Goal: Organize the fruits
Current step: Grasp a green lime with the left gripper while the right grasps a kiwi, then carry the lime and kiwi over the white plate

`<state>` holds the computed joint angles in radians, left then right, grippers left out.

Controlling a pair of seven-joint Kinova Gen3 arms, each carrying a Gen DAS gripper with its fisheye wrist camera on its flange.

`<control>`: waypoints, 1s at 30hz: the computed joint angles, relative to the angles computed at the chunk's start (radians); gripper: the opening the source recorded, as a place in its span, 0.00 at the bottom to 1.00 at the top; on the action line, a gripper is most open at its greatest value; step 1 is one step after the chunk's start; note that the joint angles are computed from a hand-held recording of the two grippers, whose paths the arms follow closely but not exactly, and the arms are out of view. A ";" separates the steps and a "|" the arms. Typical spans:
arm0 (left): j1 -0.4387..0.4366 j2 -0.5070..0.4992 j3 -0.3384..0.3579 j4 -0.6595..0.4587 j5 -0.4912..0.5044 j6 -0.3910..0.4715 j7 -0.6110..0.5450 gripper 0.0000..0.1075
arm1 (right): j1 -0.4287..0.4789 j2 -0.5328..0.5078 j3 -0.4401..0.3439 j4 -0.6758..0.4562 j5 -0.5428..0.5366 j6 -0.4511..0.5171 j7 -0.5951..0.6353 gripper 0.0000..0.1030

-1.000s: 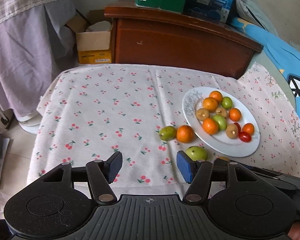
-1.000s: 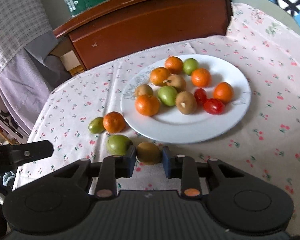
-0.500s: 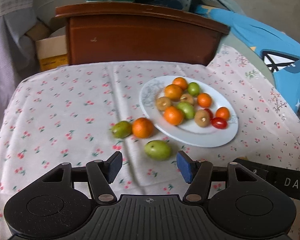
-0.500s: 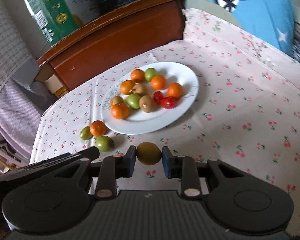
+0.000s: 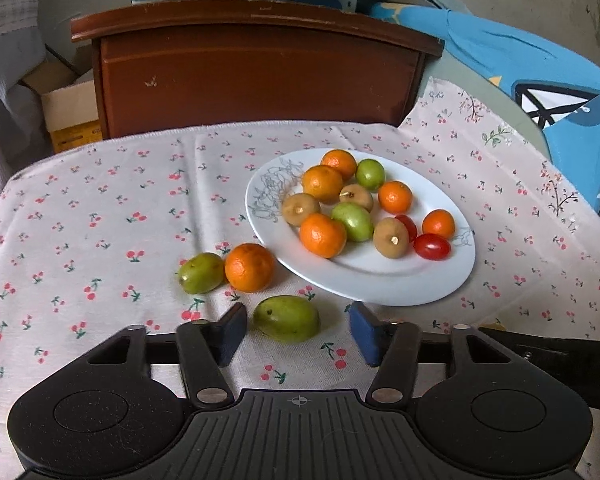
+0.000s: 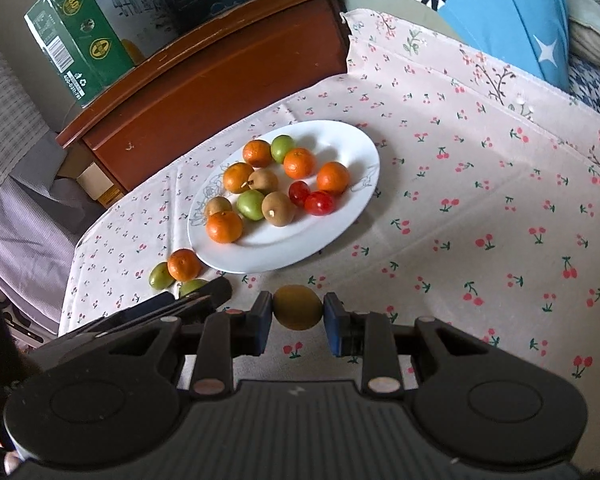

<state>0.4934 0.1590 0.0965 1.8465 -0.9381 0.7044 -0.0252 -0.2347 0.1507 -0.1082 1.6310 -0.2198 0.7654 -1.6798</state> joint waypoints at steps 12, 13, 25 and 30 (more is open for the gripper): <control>-0.004 -0.044 0.020 0.015 0.001 0.006 0.026 0.30 | -0.008 0.009 0.000 0.000 0.017 -0.004 -0.021 0.27; -0.002 -0.050 0.027 0.014 0.001 0.020 0.025 0.30 | -0.011 0.009 0.000 0.002 0.022 -0.006 -0.025 0.27; -0.012 -0.149 0.125 0.047 0.034 0.172 0.101 0.30 | -0.008 -0.012 -0.006 0.019 0.014 -0.012 0.024 0.27; -0.013 -0.178 0.167 0.056 0.042 0.214 0.110 0.30 | 0.007 -0.036 -0.004 0.029 -0.030 0.004 0.050 0.27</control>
